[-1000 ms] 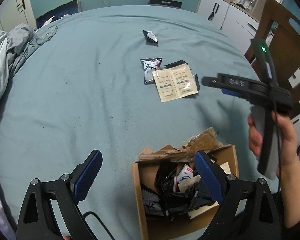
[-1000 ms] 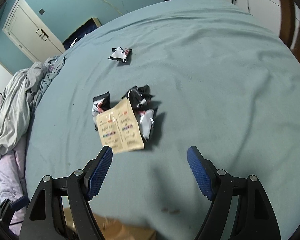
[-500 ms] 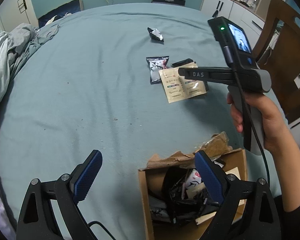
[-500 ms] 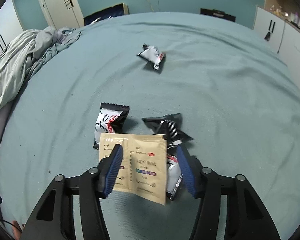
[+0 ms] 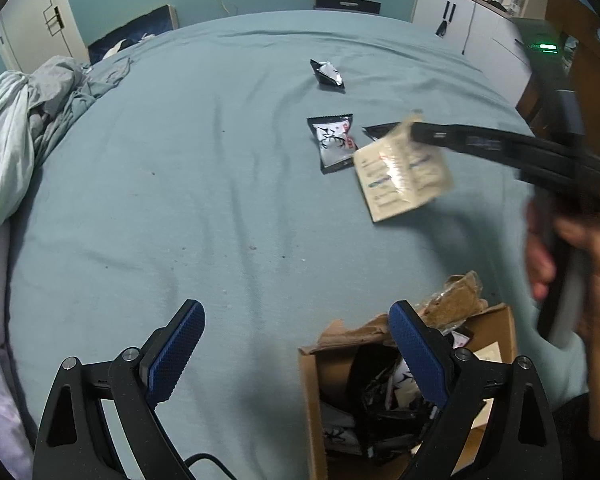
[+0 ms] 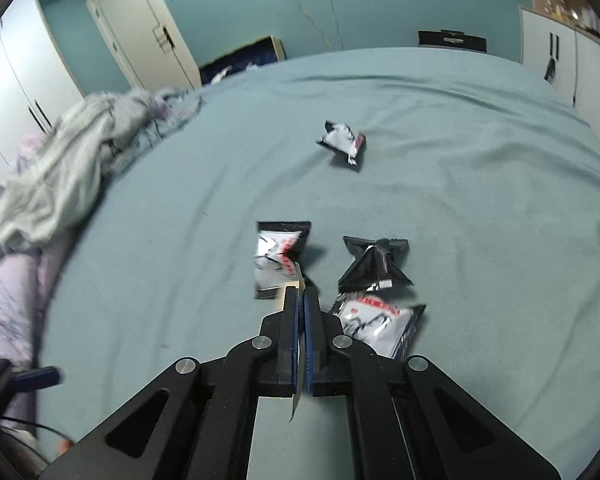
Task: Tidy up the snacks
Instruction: 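Grasp the tan paper sachet from the bed with the right gripper, then grasp a white deer-print packet with the left gripper while the right gripper holds the sachet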
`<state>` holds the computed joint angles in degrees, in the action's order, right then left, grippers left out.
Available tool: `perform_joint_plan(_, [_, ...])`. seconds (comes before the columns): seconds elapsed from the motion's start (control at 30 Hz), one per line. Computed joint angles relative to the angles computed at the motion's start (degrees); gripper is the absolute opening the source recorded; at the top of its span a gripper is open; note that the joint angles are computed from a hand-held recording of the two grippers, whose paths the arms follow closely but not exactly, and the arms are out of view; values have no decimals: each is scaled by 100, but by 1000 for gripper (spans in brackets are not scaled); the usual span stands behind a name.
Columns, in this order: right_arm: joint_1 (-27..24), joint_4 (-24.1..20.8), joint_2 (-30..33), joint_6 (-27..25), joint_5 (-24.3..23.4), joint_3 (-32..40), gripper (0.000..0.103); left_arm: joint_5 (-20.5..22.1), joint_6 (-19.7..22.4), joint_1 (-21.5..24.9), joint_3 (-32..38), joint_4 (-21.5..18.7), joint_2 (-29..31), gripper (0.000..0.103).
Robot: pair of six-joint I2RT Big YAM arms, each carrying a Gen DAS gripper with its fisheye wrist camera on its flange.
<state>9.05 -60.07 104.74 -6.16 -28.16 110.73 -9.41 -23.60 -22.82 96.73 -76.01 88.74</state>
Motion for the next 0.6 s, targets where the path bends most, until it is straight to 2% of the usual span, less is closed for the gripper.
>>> perform_joint_plan(0.1, [-161, 95, -512, 200, 30, -478, 1, -226, 121, 32, 222, -118, 116, 95])
perform_joint_plan(0.2, [-302, 231, -1034, 366, 207, -896, 1, -36, 378, 147, 656, -268, 392, 95])
perform_joint_plan(0.27, [-375, 505, -1544, 608, 361, -1330, 0, -112, 480, 174, 978, -356, 632, 95])
perform_joint_plan(0.3, [-423, 736, -1859, 669, 582, -1638, 0, -114, 517, 187, 1107, -403, 740, 95])
perform_joint_plan(0.4, [-503, 1211, -2651, 686, 1135, -2436, 1, 52, 595, 262, 1567, -625, 1160, 95])
perform_joint_plan(0.5, [-643, 1412, -3202, 760, 1241, -2986, 1, 201, 671, 333, 2024, -842, 1577, 95])
perform_joint_plan(0.6, [-729, 1473, -3579, 665, 1355, -3386, 1, 116, 736, 368, 2661, -1125, 2094, 95])
